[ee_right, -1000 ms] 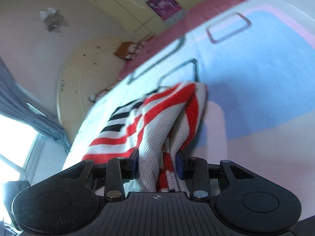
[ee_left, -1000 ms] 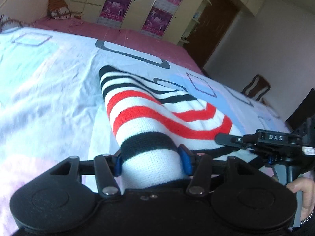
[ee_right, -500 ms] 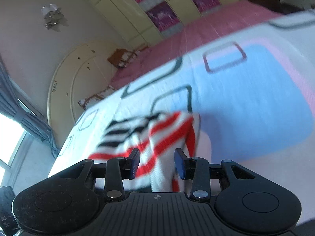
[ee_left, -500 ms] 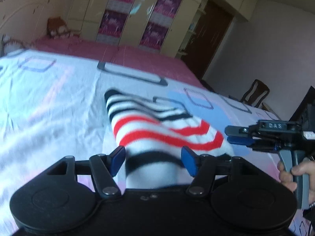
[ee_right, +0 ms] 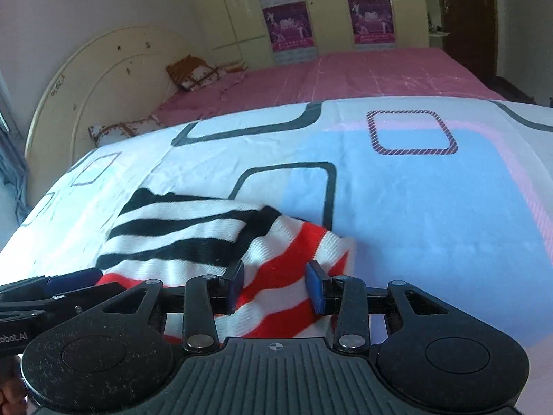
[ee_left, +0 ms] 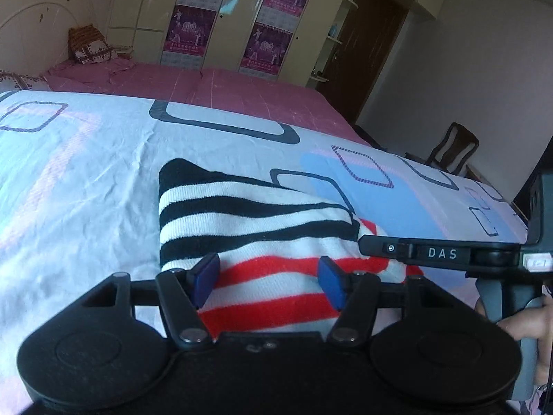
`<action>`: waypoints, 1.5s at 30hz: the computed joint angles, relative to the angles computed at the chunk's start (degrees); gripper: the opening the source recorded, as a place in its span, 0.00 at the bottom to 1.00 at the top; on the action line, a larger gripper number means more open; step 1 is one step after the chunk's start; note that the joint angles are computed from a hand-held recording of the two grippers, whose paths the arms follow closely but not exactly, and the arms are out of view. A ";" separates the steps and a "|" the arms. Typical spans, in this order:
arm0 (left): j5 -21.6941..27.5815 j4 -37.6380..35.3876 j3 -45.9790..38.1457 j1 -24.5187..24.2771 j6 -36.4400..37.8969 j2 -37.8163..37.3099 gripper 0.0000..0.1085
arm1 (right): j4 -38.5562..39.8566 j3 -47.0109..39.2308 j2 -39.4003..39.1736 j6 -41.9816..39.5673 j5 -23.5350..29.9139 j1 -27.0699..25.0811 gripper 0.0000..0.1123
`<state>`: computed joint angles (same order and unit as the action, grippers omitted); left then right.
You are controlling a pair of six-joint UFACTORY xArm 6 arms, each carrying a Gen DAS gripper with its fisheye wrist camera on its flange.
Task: Fold small clothes
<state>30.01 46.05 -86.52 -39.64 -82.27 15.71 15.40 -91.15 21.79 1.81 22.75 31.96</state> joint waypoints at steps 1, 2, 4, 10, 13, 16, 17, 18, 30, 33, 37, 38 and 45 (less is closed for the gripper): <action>0.29 -0.06 0.05 -0.13 0.36 -0.08 0.56 | -0.08 0.31 -0.18 -0.20 -0.22 0.00 0.34; 0.92 -0.29 -0.20 -0.35 0.88 -0.14 0.56 | -0.01 0.55 -0.56 -0.10 0.08 -0.15 0.34; 2.60 0.81 0.00 -1.25 0.39 -1.24 0.56 | -1.55 0.20 -1.23 2.26 1.53 -0.40 0.34; 5.56 5.14 4.95 -5.01 -1.43 -7.65 0.56 | 6.90 11.26 -12.88 -5.73 -1.29 0.57 0.34; 8.32 4.75 6.47 -7.39 -0.10 -9.33 0.56 | 5.04 17.68 -18.57 -5.76 -1.47 1.65 0.34; 11.46 5.39 6.93 -9.61 0.14 -9.74 0.56 | -1.55 21.95 -21.39 -0.43 -1.04 2.26 0.34; 12.44 5.78 6.86 -10.19 -0.29 -9.71 0.56 | -5.05 23.42 -22.16 2.45 -1.12 2.25 0.34; 13.19 6.05 6.89 -10.66 -1.07 -9.72 0.56 | -7.14 24.61 -22.73 4.70 -1.12 2.11 0.34; 15.27 4.65 8.45 -12.31 -1.34 -10.91 0.57 | -12.71 29.14 -25.85 11.42 -0.92 2.25 0.34; 16.25 5.17 8.29 -12.83 -1.82 -10.47 0.59 | -10.22 30.02 -25.57 10.07 -2.28 1.98 0.34; 18.32 4.51 6.80 -13.26 -2.15 -9.32 0.62 | -13.53 29.68 -24.07 11.86 -2.91 1.44 0.53; 19.01 4.35 6.19 -13.45 -2.09 -8.94 0.62 | -10.39 29.59 -23.98 10.70 -2.54 1.19 0.54; 23.57 1.95 1.36 -14.93 -0.11 -6.41 0.74 | -9.39 29.75 -26.17 11.57 -1.13 0.69 0.58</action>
